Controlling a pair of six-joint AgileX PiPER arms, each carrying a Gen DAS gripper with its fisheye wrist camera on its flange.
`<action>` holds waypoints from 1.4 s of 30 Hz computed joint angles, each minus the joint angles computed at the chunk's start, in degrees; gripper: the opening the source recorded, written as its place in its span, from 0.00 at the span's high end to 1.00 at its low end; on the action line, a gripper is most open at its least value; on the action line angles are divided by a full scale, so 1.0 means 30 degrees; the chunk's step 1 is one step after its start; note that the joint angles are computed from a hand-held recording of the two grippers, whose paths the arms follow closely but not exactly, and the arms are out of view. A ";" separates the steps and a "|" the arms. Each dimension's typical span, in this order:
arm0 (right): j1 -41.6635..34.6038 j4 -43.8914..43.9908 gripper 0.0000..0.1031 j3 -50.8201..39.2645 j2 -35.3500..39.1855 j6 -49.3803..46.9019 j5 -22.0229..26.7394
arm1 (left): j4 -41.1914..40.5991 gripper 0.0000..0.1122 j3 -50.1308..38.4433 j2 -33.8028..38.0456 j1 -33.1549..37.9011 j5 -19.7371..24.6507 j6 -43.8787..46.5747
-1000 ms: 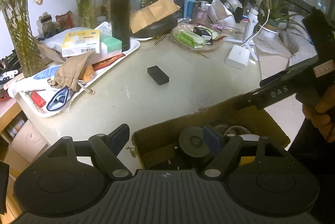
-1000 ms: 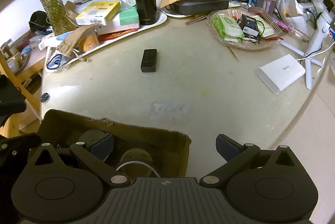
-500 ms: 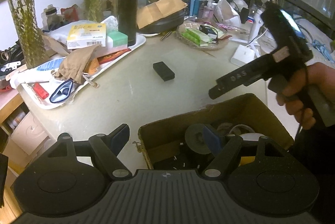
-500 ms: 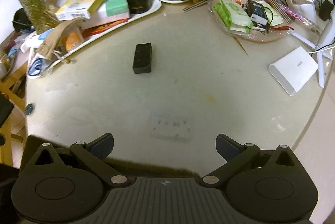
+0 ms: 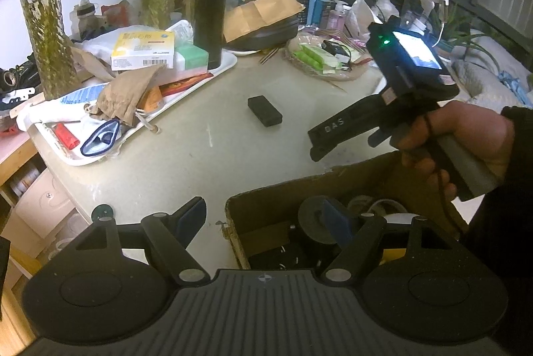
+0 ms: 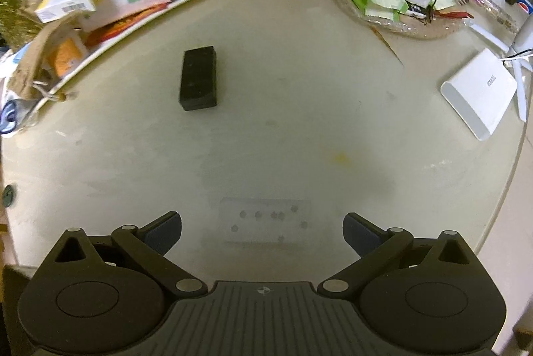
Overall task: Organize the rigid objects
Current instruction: 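Move the right tool over the clear plastic tray and close on it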
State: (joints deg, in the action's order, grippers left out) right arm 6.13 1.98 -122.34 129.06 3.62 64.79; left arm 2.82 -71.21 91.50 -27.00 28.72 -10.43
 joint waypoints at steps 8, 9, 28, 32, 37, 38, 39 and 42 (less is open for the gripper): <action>0.0412 -0.1100 0.12 -0.1489 0.1250 0.0984 0.0978 | -0.0675 0.32 -0.0107 0.0139 0.0206 0.0010 0.0454; 0.0438 -0.1174 0.14 -0.1678 0.1383 0.1096 0.1156 | -0.0678 0.32 -0.0118 0.0153 0.0196 0.0017 0.0463; -0.0067 0.0331 0.33 0.0640 -0.0182 0.0093 -0.0519 | -0.0886 0.32 -0.0624 0.0534 0.0369 0.0560 0.0490; -0.0334 0.0782 0.33 0.1830 -0.1274 -0.0695 -0.1395 | -0.1180 0.32 -0.0885 0.0690 0.0536 0.0761 0.0650; -0.0833 0.1472 0.33 0.3232 -0.2544 -0.1858 -0.2233 | -0.0580 0.32 -0.1344 0.0870 0.0492 0.0942 0.0119; -0.0929 0.1615 0.33 0.3616 -0.2859 -0.2173 -0.2493 | -0.0485 0.32 -0.1482 0.0934 0.0500 0.0990 0.0019; -0.1052 0.1848 0.33 0.3957 -0.3146 -0.2502 -0.2708 | -0.0502 0.32 -0.1590 0.0994 0.0532 0.1035 0.0000; -0.1384 0.2531 0.33 0.4786 -0.3878 -0.3358 -0.3200 | -0.0787 0.32 -0.2191 0.1310 0.0690 0.1347 0.0048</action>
State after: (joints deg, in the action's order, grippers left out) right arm 1.98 9.57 -107.98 117.42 -6.45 55.19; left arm 0.45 -77.79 95.43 -24.93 32.76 -10.29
